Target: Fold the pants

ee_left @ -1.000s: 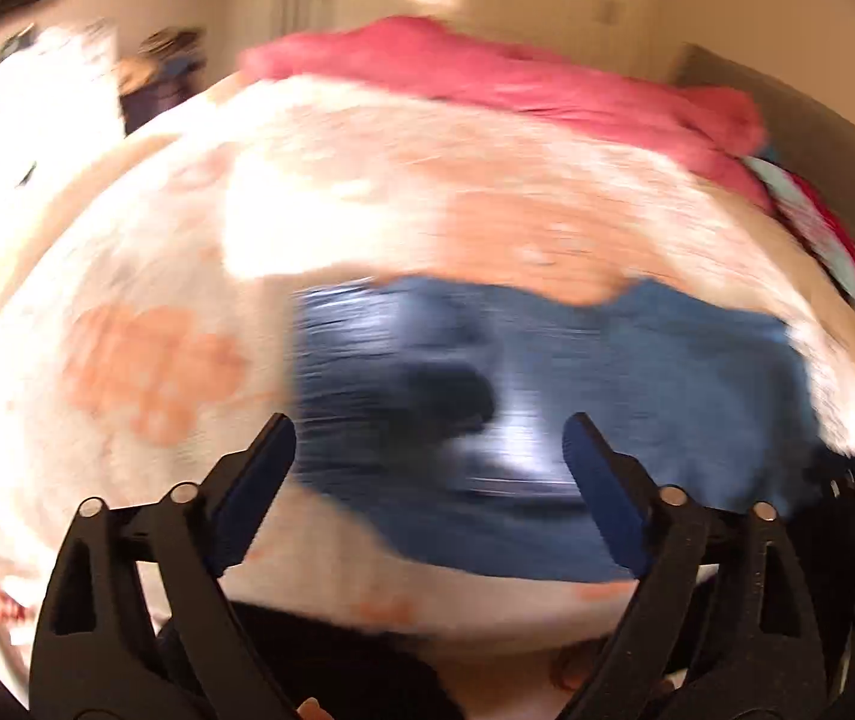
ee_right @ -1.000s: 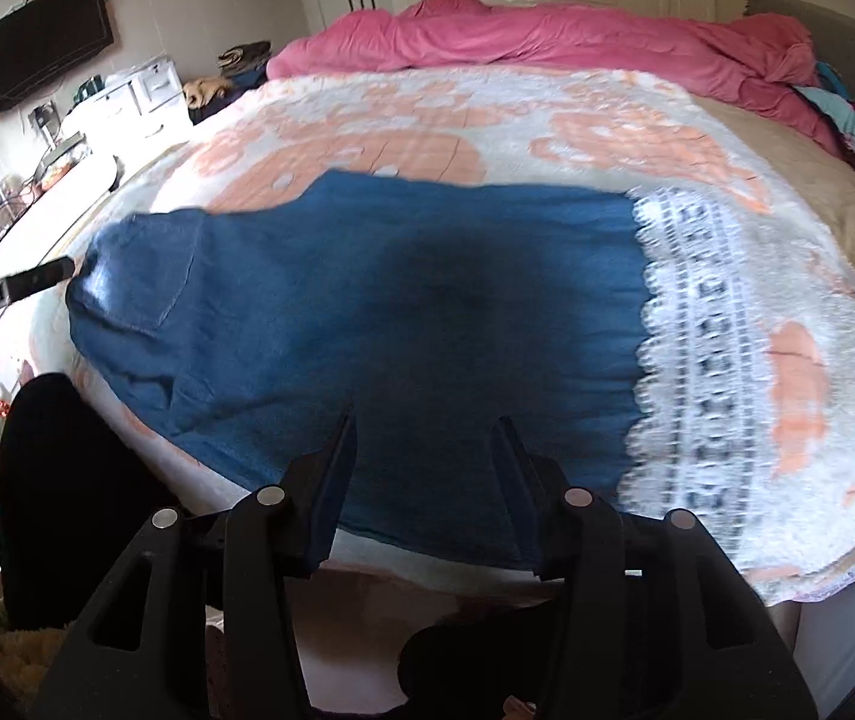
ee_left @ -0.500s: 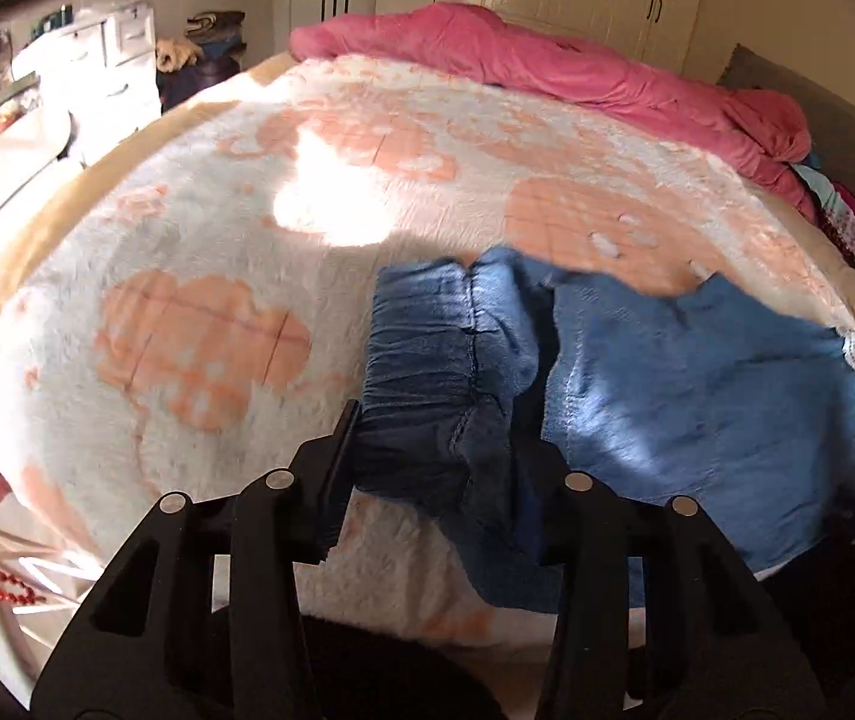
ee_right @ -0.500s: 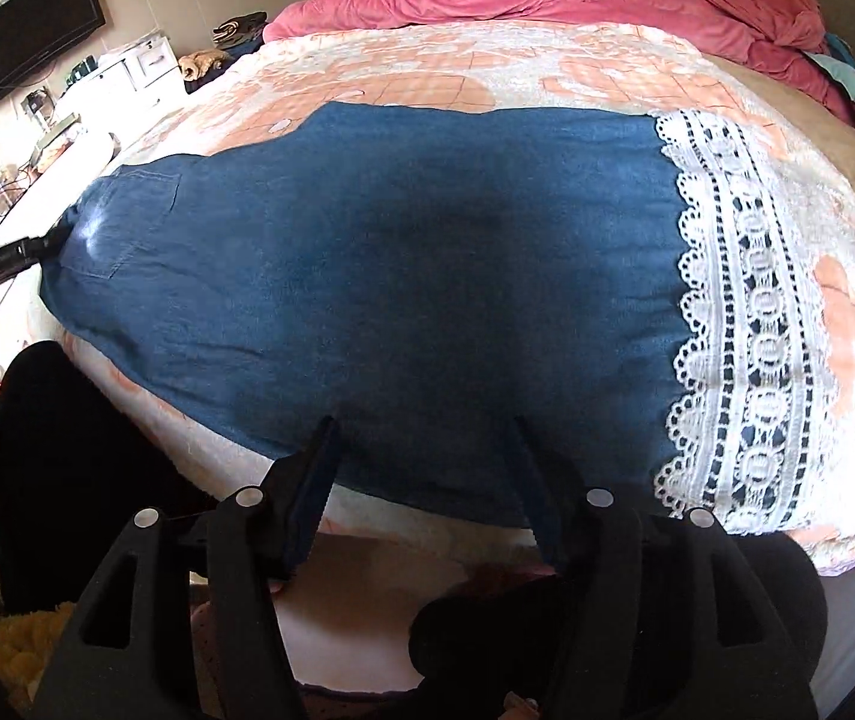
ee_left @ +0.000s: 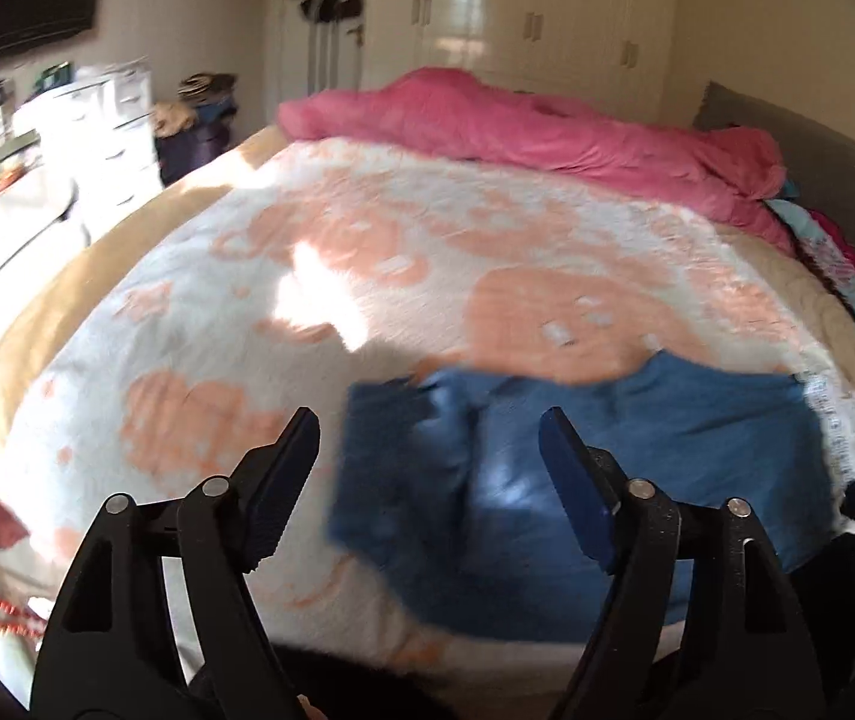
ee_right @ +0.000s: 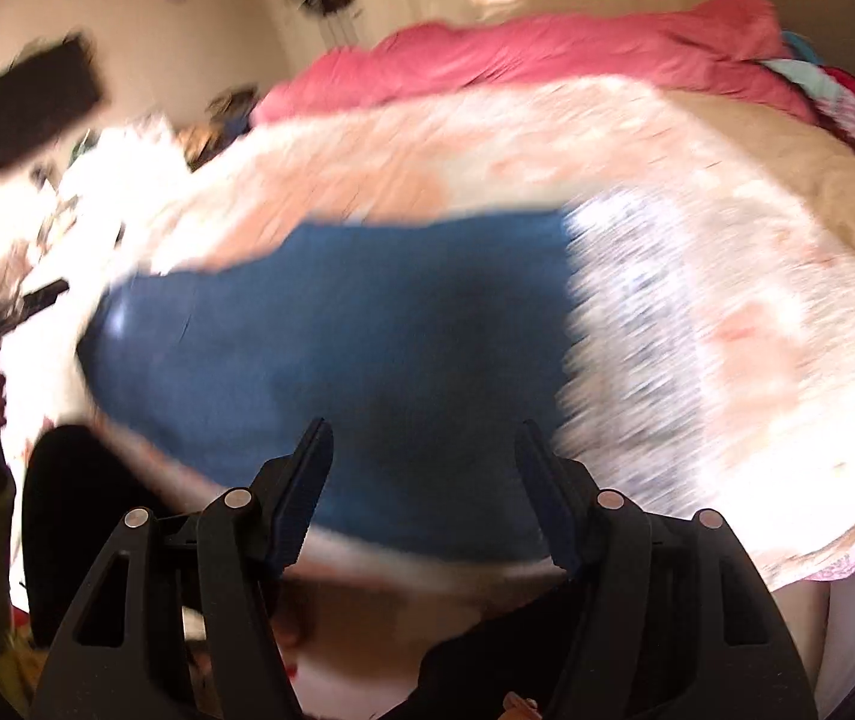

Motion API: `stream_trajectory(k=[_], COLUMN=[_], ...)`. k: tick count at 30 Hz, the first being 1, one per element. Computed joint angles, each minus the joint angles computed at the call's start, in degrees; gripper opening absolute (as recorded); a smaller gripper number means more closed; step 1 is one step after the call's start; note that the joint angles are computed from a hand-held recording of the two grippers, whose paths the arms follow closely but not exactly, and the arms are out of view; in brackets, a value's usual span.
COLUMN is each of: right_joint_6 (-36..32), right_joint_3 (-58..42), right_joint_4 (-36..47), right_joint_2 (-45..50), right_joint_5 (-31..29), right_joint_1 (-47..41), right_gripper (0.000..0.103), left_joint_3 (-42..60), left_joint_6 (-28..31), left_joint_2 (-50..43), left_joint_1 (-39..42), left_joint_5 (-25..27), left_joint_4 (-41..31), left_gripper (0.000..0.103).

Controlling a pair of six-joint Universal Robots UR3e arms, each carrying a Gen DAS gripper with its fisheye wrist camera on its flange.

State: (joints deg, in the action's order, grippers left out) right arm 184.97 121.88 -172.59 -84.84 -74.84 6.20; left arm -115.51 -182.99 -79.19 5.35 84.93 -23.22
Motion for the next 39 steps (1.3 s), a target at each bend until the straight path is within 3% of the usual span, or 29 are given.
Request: stream_trajectory(k=[2, 6, 8, 12, 15, 19, 22, 28, 29, 31, 33, 36, 39], right_joint_6=[-0.2, -0.8, -1.2, -1.0, -0.4, -1.8, -2.9, -4.4, -4.8, -4.9, -5.0, -5.7, -7.4], right_joint_3=[-0.8, -7.8, -13.6, -23.3, -31.1, -36.9, -38.2, -33.7, -33.1, -32.5, -32.9, -34.5, -40.1], right_joint_4=[1.8, 6.9, 9.6, 13.0, 16.9, 18.5, 18.3, 14.1, 13.9, 13.3, 13.2, 13.5, 15.1], right_joint_2=[-1.1, 2.4, 7.0, 15.2, 21.0, 26.8, 28.2, 26.8, 26.6, 26.2, 26.0, 25.1, 26.9], right_joint_5=[1.0, 2.8, 4.8, 8.6, 9.4, 11.2, 11.6, 13.4, 14.2, 14.4, 14.1, 13.9, 12.3], right_joint_1=[-4.8, -11.9, -14.1, -16.2, -16.0, -15.9, -15.5, -15.8, -16.0, -15.8, -15.4, -15.2, -14.1], right_gripper=[0.062, 0.062, 0.062, 0.06, 0.054, 0.043, 0.041, 0.03, 0.025, 0.022, 0.021, 0.02, 0.02], left_joint_3=[6.1, 21.9, 31.4, 48.8, 59.2, 63.4, 67.7, 73.7, 74.4, 75.2, 74.0, 71.0, 72.9], left_joint_6=[-0.1, -1.1, -0.8, 0.3, 1.6, 2.7, 3.1, 4.7, 4.9, 4.6, 4.0, 2.0, 1.4], left_joint_2=[-5.3, -19.0, -26.2, -40.0, -48.5, -54.3, -57.7, -62.5, -62.9, -63.3, -62.5, -60.9, -61.8], left_joint_1=[-2.8, -7.0, -10.1, -12.7, -13.2, -12.6, -12.1, -14.5, -15.0, -15.2, -15.8, -14.8, -15.0], left_joint_5=[-1.8, -10.0, -8.6, -10.8, -11.4, -14.8, -17.7, -13.6, -13.2, -14.0, -12.4, -14.3, -12.3], left_joint_4=[-1.1, -5.5, -9.5, -17.9, -23.6, -24.9, -28.4, -29.2, -29.3, -30.0, -28.1, -24.0, -22.8], left_gripper=[0.069, 0.07, 0.07, 0.07, 0.07, 0.061, 0.059, 0.059, 0.057, 0.015, 0.005, 0.004, 0.003])
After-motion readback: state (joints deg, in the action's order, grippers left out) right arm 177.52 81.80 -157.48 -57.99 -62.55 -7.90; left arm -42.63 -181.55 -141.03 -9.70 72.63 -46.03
